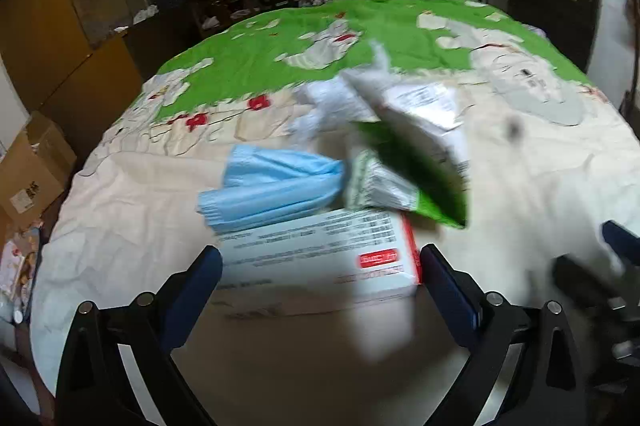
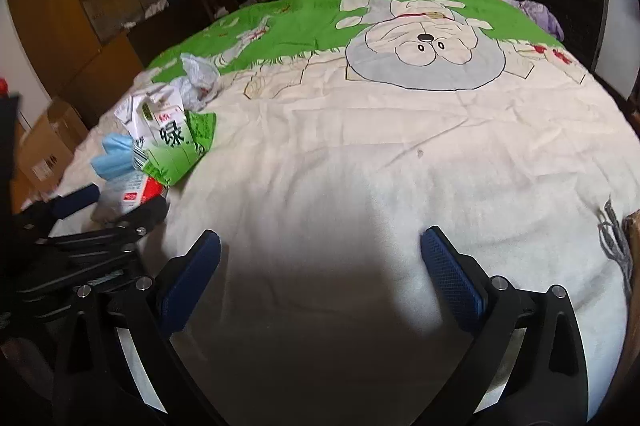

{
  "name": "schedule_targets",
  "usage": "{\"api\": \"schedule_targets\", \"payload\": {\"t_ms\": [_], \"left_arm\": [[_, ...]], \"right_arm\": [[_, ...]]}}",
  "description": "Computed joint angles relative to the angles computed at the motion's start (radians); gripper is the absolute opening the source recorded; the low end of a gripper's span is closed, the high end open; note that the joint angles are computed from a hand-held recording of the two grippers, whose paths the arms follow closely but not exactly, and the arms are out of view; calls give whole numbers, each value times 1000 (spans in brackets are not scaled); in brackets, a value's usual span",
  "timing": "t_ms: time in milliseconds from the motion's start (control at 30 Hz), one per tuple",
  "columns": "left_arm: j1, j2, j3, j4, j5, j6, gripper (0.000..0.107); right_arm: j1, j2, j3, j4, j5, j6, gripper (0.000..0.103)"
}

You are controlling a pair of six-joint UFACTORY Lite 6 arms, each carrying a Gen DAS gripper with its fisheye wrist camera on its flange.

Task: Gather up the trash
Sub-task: 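Push and turn the white medicine box with the left tool fingers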

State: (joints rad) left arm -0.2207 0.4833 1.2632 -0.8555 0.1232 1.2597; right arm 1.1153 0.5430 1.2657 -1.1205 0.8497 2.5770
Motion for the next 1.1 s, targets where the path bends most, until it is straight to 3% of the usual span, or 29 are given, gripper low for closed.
{"api": "schedule_targets", "payload": {"t_ms": [133, 267, 467, 567, 767, 933, 1000, 1100], "left_arm": [[76, 28, 36, 158, -12, -119, 97], [244, 24, 28, 84, 19, 45, 98], [521, 69, 156, 113, 356, 22, 97], [537, 65, 183, 67, 427, 44, 97], [391, 117, 293, 89, 409, -113, 97], [290, 260, 450, 402, 304, -474, 97], [317, 282, 467, 438, 311, -460, 97], [409, 243, 413, 350, 305, -268, 97]], "right_arm": [[3, -4, -6, -9, -1, 16, 97], [1, -1, 0, -6, -1, 11, 97], [2, 1, 7, 1, 2, 1, 97], [2, 2, 9, 4, 3, -2, 97], [0, 4, 14, 13, 5, -14, 97], [-1, 7, 19, 26, 7, -30, 97], [-1, 7, 19, 24, 7, -27, 97], [-1, 8, 21, 24, 7, -27, 97]]}}
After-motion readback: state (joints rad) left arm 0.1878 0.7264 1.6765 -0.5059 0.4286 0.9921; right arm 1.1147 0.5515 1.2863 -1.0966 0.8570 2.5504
